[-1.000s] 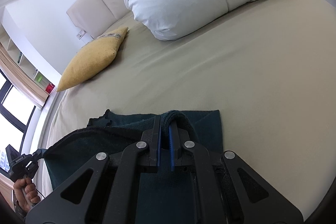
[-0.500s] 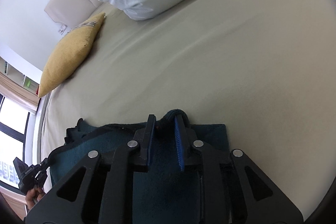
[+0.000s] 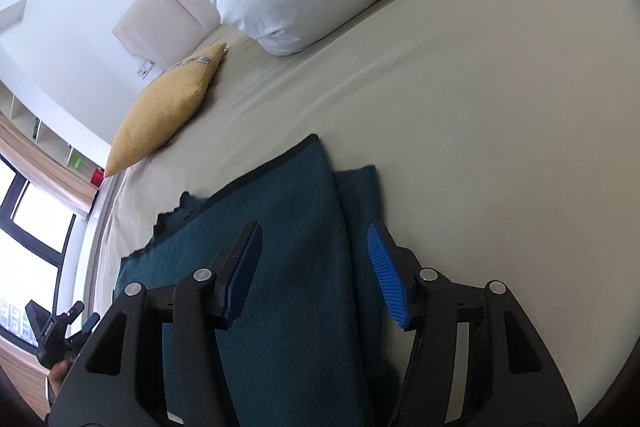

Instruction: Fold small clothes

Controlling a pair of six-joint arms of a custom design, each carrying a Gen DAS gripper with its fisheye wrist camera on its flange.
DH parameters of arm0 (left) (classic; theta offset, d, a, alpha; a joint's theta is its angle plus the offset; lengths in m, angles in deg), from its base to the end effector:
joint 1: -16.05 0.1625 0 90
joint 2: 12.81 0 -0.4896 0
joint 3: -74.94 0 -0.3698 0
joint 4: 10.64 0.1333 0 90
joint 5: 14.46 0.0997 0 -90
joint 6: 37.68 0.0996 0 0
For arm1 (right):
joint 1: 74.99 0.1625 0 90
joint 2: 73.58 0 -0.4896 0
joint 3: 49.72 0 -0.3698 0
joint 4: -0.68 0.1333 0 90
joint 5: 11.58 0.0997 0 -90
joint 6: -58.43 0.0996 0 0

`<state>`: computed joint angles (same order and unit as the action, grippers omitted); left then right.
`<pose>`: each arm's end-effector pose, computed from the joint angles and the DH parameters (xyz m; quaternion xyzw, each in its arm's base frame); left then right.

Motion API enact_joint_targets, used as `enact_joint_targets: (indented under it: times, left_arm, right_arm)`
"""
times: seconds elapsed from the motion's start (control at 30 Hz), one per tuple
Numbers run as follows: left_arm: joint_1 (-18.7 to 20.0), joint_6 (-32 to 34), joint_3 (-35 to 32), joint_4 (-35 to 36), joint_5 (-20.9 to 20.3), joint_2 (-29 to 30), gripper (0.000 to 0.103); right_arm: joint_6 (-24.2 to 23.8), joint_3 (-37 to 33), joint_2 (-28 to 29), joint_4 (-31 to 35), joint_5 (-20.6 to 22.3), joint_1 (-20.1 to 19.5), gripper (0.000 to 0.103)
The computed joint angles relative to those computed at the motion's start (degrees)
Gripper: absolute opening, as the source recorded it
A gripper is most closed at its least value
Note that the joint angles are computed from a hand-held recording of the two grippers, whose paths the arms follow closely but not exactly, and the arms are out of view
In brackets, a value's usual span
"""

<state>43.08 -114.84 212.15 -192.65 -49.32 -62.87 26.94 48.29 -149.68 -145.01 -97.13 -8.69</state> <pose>-0.2914 -0.3901 0.1203 -0.1289 0.8764 -0.4475 0.1223 -0.1115 -0.6050 0.4727 0.0762 -0.9532 0.2745 0.1016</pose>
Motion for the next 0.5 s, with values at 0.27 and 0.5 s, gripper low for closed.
enact_joint_targets:
  times: [0.27,0.5]
  left_arm:
    - [-4.29,-9.01,2.31,8.36,-2.16,1.38,0.057]
    - [-5.00,-12.82,1.03,18.61,-2.10,1.02,0.036]
  right_arm:
    - [-11.53,9.04,-6.18,-3.16,-2.04,-1.00,0.054]
    - [-14.07,12.00,-8.15,-5.09,-4.79,-2.03,0.054]
